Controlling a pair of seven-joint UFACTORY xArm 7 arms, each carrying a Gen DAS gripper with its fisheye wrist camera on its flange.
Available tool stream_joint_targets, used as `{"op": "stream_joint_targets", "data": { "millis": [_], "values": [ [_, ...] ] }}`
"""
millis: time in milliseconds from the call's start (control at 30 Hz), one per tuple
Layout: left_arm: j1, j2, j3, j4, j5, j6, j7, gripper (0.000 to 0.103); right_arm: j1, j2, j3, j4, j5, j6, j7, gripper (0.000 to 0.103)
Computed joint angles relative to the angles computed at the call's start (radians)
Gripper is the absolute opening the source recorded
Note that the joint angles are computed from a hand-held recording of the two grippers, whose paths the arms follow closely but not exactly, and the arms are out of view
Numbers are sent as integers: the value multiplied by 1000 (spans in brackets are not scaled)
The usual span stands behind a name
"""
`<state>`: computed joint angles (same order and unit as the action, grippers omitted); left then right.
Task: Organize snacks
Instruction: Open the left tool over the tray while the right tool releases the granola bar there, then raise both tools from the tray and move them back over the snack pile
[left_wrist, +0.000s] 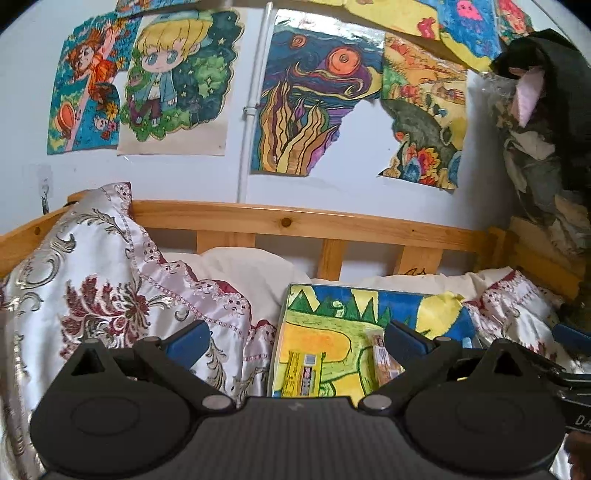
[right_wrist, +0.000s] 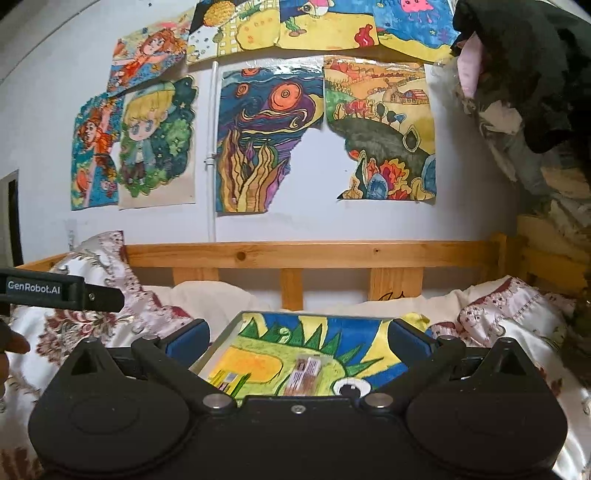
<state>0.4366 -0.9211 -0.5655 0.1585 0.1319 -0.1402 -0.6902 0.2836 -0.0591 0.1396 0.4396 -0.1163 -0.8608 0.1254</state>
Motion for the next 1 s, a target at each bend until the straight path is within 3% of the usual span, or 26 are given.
{"op": "stream_joint_targets", "data": {
  "millis": [167,433,667,867,1000],
  "values": [
    [-142,-158,39,-54,10,176,-42,103,-11,-132,-28,-113,-71,55,79,102],
    [-404,-391,80,-108,63,533,-130,103,10,-324,-71,-263,-141,167,142,102],
    [-554,-410,74,-67,96,865,-198,103,83,-474,-159,-337,-228,342,185,102],
    [-632,-403,114,-53,141,966,-243,103,134,-540,-192,-362,-213,426,155,102],
    [-657,-341,158,-33,168,979,-235,103,183,-545,-231,-352,-200,489,125,102]
  ]
}}
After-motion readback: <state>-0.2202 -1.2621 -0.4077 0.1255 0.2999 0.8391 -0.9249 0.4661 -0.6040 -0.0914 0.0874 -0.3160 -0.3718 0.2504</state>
